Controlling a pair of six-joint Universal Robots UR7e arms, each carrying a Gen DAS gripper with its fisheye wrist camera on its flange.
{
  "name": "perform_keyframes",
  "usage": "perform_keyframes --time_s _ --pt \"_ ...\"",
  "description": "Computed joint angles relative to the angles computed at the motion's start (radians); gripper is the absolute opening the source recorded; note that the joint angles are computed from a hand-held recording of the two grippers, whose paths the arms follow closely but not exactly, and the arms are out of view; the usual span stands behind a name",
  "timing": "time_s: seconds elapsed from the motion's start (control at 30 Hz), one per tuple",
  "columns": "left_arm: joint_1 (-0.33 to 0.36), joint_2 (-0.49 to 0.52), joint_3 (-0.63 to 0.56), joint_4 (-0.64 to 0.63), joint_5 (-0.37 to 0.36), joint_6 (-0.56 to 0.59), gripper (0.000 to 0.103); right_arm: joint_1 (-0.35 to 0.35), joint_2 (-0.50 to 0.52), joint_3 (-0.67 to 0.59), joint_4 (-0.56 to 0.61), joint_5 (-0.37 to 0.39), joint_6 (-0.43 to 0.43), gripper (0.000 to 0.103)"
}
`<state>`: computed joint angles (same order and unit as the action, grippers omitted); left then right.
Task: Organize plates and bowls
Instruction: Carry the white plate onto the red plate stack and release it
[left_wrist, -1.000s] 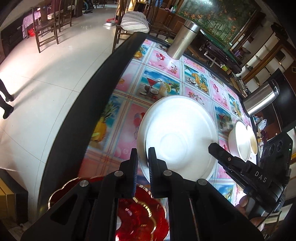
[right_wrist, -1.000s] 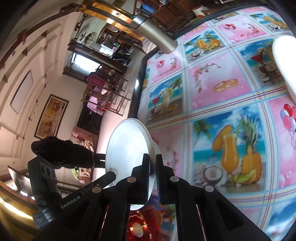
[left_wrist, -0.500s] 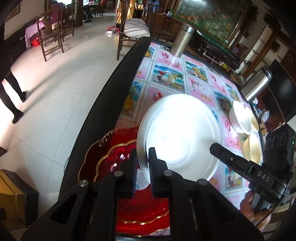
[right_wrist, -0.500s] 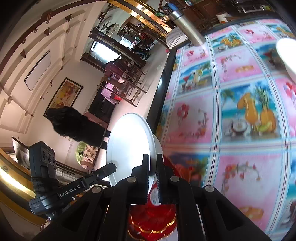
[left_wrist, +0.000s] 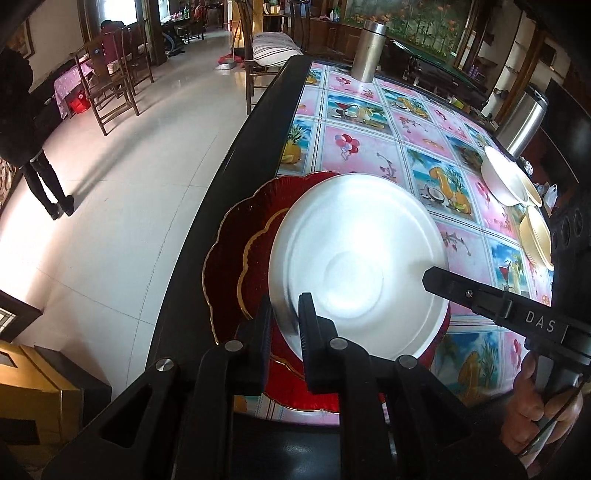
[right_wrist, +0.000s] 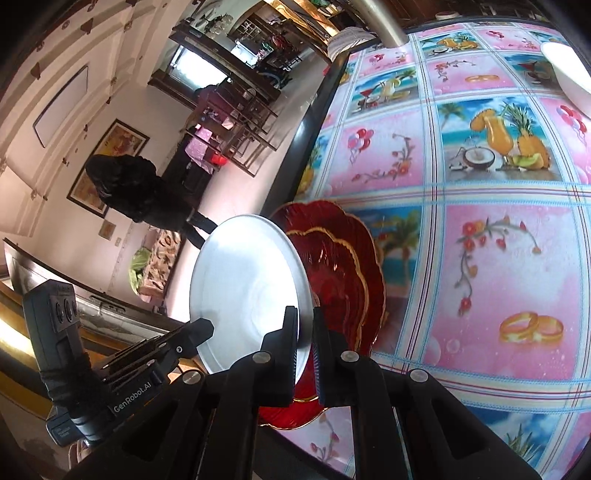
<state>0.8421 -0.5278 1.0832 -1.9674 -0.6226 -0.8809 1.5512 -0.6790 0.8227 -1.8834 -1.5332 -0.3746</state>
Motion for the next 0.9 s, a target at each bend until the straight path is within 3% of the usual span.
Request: perform_keyframes --time_s 0.5,0.73,0.9 --pt "-0.002 0.034 -0.014 0.104 0.081 0.018 0.016 0.013 -0.033 0.118 -0.1 -0.09 -0.004 0.008" --pt "-0.021 0.069 -0.062 0.27 0.173 -0.021 0.02 0.014 -0.046 0.138 -0.118 -0.099 -0.016 0.008" --pt "-0.037 0.077 -0.097 0.473 0.252 -0.145 0.031 0.017 -0.042 0.136 -0.133 -0.104 -0.02 0.008"
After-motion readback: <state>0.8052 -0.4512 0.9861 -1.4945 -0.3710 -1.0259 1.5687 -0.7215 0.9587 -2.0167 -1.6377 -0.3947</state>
